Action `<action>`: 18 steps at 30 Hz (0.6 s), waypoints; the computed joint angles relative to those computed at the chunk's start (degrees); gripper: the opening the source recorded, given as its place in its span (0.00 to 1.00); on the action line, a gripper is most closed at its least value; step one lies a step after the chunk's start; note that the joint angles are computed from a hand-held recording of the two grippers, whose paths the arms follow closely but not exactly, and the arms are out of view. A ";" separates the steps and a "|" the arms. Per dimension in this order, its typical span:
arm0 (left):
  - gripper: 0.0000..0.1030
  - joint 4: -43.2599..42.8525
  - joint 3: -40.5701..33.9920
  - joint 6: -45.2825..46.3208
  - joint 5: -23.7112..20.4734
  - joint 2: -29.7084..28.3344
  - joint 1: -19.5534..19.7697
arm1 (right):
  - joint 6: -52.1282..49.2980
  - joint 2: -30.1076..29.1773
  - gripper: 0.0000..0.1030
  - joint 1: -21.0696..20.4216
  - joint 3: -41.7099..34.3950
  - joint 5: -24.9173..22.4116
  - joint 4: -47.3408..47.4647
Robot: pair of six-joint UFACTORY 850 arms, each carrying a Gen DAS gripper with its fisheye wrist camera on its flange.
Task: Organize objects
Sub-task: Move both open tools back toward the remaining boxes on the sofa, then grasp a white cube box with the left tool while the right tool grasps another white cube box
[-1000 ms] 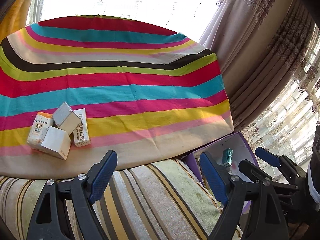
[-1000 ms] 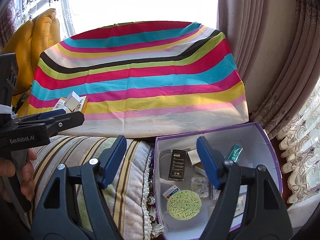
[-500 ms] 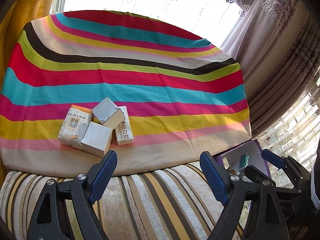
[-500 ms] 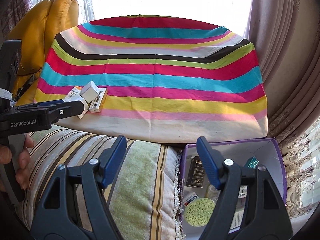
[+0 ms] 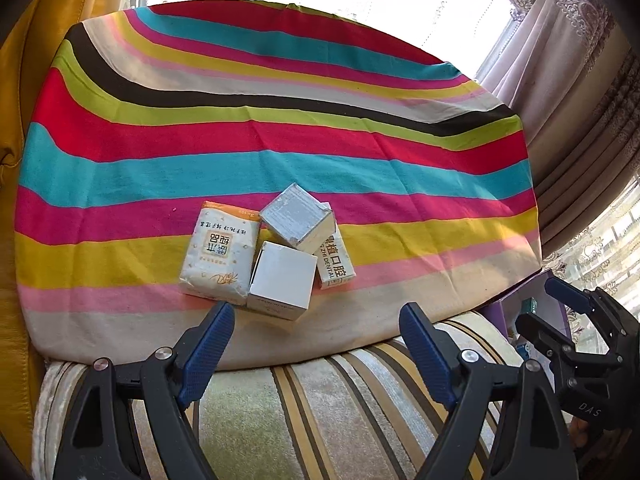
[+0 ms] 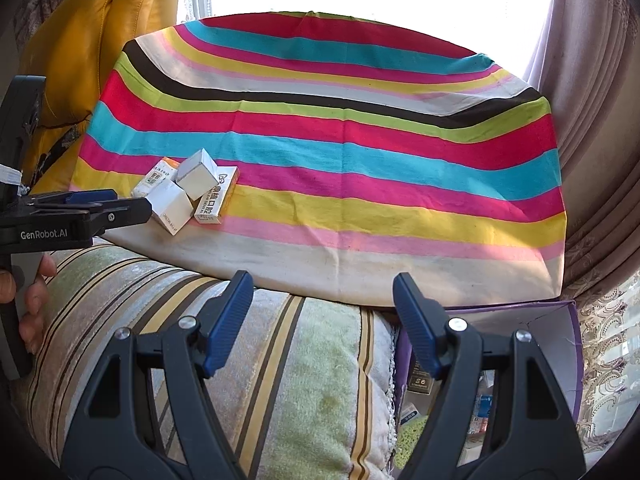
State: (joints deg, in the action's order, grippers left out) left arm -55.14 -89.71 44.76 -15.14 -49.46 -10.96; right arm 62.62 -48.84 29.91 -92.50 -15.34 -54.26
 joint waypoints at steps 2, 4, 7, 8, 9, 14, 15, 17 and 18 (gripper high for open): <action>0.83 6.37 -2.09 -5.21 -0.84 -1.42 0.07 | -5.13 -1.43 0.73 0.03 -2.22 -0.34 4.29; 0.82 10.69 -3.99 -8.62 -1.57 -2.70 0.11 | -10.64 -2.84 0.73 0.03 -4.56 -0.62 8.90; 0.80 16.55 -7.01 -13.54 -3.40 -4.83 0.14 | -19.11 -4.85 0.73 -0.03 -8.02 -0.89 16.48; 0.79 17.50 -7.89 -14.39 -4.11 -5.49 0.18 | -21.64 -5.56 0.73 0.01 -9.24 -1.22 18.59; 0.75 18.04 -8.76 -14.62 -4.90 -6.15 0.22 | -23.41 -6.32 0.73 0.12 -10.53 -1.73 19.86; 0.60 21.68 -11.83 -17.12 -7.01 -8.47 0.11 | -32.88 -9.48 0.73 0.46 -16.12 -3.58 27.21; 0.57 21.41 -12.08 -16.64 -7.23 -8.67 0.20 | -34.12 -10.20 0.73 0.56 -17.35 -4.07 28.17; 0.51 19.82 -12.14 -14.82 -7.48 -8.78 0.39 | -36.42 -11.54 0.73 0.74 -19.64 -5.01 30.08; 0.43 17.96 -11.96 -13.13 -7.86 -8.72 0.62 | -38.06 -12.32 0.73 0.79 -20.96 -5.55 31.56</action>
State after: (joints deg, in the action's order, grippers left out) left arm -37.18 -101.67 31.63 -23.00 -58.19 -10.34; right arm 24.56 -61.17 30.70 -113.46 -20.89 -22.70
